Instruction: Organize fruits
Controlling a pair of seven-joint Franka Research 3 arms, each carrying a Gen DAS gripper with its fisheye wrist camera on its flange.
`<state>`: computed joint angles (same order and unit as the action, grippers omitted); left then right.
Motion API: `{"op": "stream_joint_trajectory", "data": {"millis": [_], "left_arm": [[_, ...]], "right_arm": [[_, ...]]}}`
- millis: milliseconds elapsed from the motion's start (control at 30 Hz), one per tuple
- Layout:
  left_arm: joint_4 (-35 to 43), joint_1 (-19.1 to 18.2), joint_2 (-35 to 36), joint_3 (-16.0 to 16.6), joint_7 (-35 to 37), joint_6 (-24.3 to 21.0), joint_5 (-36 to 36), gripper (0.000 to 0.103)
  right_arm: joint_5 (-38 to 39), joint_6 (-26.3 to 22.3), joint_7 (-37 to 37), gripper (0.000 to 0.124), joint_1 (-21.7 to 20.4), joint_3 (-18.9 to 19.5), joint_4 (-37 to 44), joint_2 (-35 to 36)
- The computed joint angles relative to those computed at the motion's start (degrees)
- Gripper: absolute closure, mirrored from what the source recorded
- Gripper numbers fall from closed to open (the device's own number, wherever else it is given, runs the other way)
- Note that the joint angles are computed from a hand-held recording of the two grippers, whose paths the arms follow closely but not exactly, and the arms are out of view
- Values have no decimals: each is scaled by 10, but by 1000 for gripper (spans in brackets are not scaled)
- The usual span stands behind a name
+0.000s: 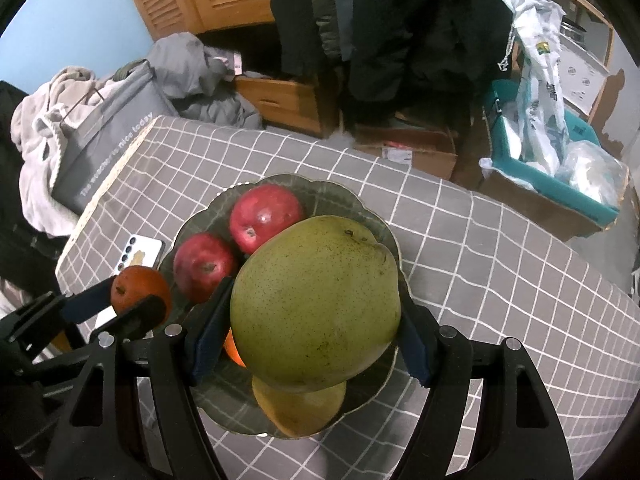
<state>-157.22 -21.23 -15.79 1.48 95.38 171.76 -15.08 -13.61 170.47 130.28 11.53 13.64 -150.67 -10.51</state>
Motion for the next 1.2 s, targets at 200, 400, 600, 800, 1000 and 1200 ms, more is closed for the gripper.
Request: {"op": "stream_joint_trajectory", "data": {"millis": [200, 400, 600, 800, 1000, 1200], "left_arm": [[5, 15, 7, -12, -9, -13, 12, 58], [2, 34, 6, -28, -29, 1, 34, 39], [0, 33, 3, -23, -39, 0, 49, 35], [-6, 36, -6, -26, -54, 4, 65, 35], [-12, 31, -29, -21, -69, 5, 76, 33], [-19, 32, -60, -23, -93, 10, 103, 25]], "right_arm": [[47, -1, -41, 49, 25, -21, 5, 13], [97, -1, -77, 49, 45, -38, 7, 20], [137, 28, -104, 45, 45, -39, -4, 6], [117, 28, -84, 44, 13, -11, -9, -14], [43, 7, -22, 44, -44, 39, -16, -44], [-58, -34, 62, 41, -104, 95, -23, -103]]}}
